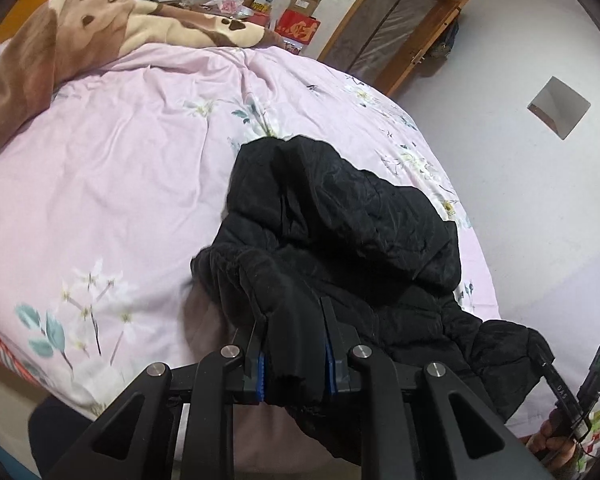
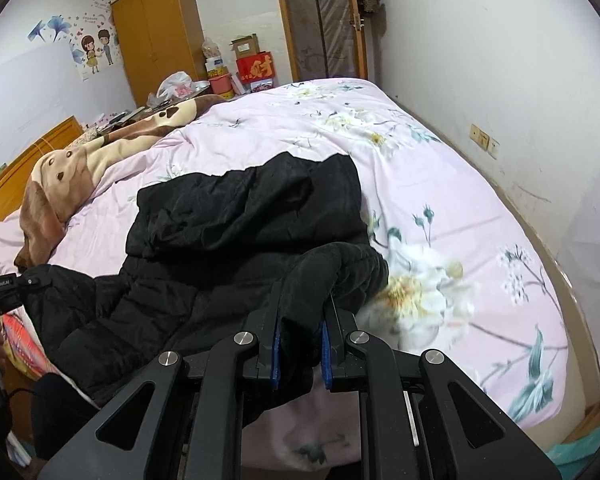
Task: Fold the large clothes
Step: 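Lift the hem with both tools and fold it toward the hood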
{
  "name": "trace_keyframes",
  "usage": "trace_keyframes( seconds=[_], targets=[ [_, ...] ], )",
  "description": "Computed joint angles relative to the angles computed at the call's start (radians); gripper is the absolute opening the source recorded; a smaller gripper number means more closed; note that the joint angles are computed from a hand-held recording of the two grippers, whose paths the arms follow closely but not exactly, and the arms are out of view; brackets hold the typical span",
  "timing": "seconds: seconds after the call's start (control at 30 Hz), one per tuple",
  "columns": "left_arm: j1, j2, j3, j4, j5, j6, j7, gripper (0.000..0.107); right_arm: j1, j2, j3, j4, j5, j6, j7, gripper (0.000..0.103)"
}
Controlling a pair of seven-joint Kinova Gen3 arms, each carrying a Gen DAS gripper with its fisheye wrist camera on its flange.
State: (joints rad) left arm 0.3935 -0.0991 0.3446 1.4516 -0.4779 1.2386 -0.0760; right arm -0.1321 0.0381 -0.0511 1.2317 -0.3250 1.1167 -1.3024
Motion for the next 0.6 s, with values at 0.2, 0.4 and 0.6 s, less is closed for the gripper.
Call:
trace_keyframes(
  seconds=[0.2,0.4,0.6],
  targets=[
    [-0.031,0.027,-0.051,-0.058,0.015,-0.002,-0.082,0.021,0.099,0.070,-0.165,-0.123,0.076,0.032,-0.056,0.015],
    [-0.067,0.104,-0.125,-0.185,0.060,0.031,-0.220,0.021,-0.045,0.220,-0.060,-0.393,0.131,0.164,-0.114,0.015],
    [-0.088,0.233,-0.205,-0.369,0.100,0.098,-0.368,0.022,-0.181,0.390,0.102,-0.671,0.124,0.265,-0.156,0.015]
  ],
)
